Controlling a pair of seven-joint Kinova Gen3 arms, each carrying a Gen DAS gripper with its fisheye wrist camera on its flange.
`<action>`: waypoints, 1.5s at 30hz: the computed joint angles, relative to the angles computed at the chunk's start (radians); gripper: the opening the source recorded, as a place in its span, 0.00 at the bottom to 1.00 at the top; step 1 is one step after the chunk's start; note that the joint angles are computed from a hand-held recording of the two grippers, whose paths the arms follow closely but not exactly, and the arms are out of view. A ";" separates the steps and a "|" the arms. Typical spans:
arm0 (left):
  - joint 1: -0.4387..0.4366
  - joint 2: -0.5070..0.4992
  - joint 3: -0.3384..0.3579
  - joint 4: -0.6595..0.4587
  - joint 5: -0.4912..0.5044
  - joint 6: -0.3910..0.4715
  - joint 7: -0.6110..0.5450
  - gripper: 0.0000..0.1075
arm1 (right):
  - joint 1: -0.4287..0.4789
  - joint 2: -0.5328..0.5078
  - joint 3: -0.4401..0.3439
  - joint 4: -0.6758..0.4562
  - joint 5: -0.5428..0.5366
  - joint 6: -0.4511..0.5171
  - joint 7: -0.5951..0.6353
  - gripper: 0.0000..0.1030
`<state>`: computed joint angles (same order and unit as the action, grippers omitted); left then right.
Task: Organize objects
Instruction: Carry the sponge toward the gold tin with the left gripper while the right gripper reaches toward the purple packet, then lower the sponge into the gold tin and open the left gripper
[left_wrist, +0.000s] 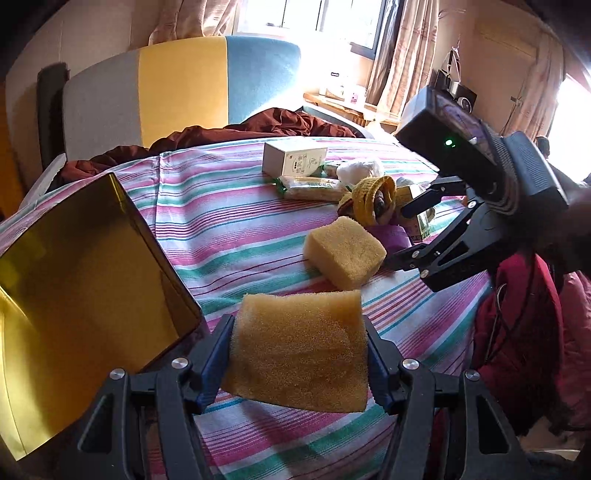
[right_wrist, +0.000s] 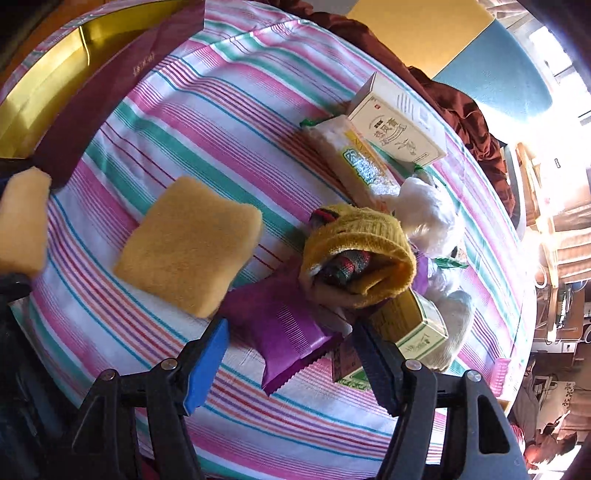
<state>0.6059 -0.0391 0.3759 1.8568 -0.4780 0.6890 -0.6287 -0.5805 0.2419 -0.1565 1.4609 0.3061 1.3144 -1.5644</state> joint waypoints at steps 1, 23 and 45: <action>-0.001 0.001 -0.001 -0.001 0.004 0.000 -0.002 0.61 | 0.009 0.015 0.003 -0.008 -0.009 0.005 0.011 0.65; -0.275 -0.234 0.061 0.073 0.003 0.181 0.126 0.61 | 0.155 -0.011 0.027 0.004 -0.208 -0.030 0.055 0.48; -0.458 -0.330 0.109 0.184 -0.065 0.381 0.267 0.78 | 0.229 0.024 0.053 -0.082 -0.267 0.041 0.097 0.51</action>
<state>0.1483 -0.3696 0.4849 2.0403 -0.5425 1.0700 -0.3619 -0.3519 0.2663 -0.1033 1.3789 0.0389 1.3557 -1.4670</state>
